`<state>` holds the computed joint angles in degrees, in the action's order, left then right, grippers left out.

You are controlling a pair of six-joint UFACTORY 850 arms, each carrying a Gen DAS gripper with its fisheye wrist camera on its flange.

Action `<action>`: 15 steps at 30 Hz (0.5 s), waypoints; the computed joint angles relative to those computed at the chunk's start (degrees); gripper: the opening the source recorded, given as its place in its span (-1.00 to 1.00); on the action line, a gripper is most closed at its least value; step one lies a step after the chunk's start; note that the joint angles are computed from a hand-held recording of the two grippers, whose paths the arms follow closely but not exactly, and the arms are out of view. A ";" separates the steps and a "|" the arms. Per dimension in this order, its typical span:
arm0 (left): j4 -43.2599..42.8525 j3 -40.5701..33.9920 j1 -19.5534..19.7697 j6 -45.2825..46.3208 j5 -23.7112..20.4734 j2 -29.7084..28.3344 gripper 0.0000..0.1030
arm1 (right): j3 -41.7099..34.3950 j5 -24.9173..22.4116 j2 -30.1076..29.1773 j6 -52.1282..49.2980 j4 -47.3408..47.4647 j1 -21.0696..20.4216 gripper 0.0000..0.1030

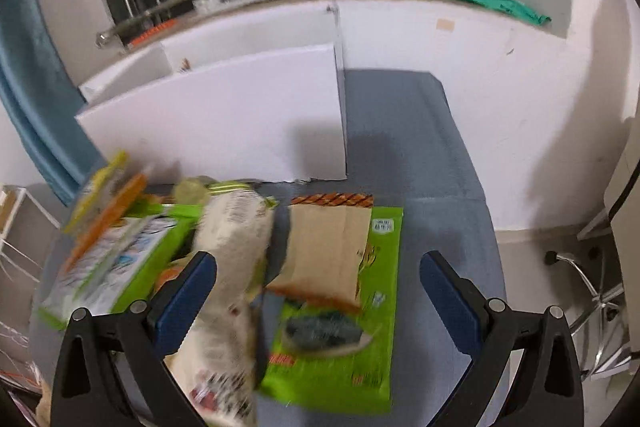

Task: Organize snacks
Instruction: 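Grasp the brown bread packet with the right gripper, then grasp the yellow potato chip bag with the left gripper while the right carries bread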

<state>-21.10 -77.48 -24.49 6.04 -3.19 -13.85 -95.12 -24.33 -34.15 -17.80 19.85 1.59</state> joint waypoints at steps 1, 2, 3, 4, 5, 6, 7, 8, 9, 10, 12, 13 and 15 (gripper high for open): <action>1.28 -0.05 0.09 -1.36 -0.14 -0.08 1.00 | -1.36 -1.00 -1.19 2.70 -3.02 0.23 0.81; 1.73 -0.14 0.19 -2.02 -0.33 -0.24 1.00 | -2.56 -2.12 -2.18 4.63 -5.13 0.36 0.69; 0.35 -0.17 0.25 -0.74 -0.42 -0.32 1.00 | -3.88 -3.71 -3.41 6.67 -7.36 0.48 0.61; -1.28 -0.21 0.35 0.76 -0.56 -0.41 1.00 | -3.64 -2.91 -3.44 8.58 -9.96 0.67 0.47; -1.35 -0.21 0.43 0.68 -0.67 -0.53 1.00 | -2.95 -1.90 -3.10 8.10 -10.17 0.60 0.06; -1.83 -0.30 0.49 1.13 -0.79 -0.63 1.00 | -3.01 -2.78 -2.85 6.46 -7.97 0.38 -0.06; -2.23 -0.37 0.56 1.50 -0.93 -0.79 1.00 | -2.69 -3.22 -2.47 4.35 -4.93 0.02 -0.07; -3.02 -0.55 0.68 2.21 -1.18 -1.01 1.00 | -1.69 -2.63 -1.67 2.49 -2.82 -0.20 -0.07; -4.83 -0.85 0.78 3.86 -1.51 -1.33 0.99 | -0.36 -1.48 -0.65 1.53 -2.49 -0.21 -0.08; -8.21 -1.43 0.97 7.07 -2.15 -1.93 1.00 | 0.49 -1.04 0.05 0.77 -1.99 -0.29 -0.08; -8.29 -3.00 1.32 6.85 -3.86 -3.27 1.00 | 2.95 -0.17 2.14 -2.96 2.18 -0.71 -0.08; -8.91 -4.57 1.63 7.40 -5.27 -4.64 1.00 | 3.74 0.41 2.95 -4.12 3.58 -0.89 -0.08; -8.47 -7.28 2.21 6.83 -7.62 -6.96 1.00 | 6.75 2.02 5.63 -9.09 9.25 -1.19 -0.08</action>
<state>-29.57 -84.75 -22.29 12.87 -10.81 -20.81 -88.37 -22.30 -28.51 -26.89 29.10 0.41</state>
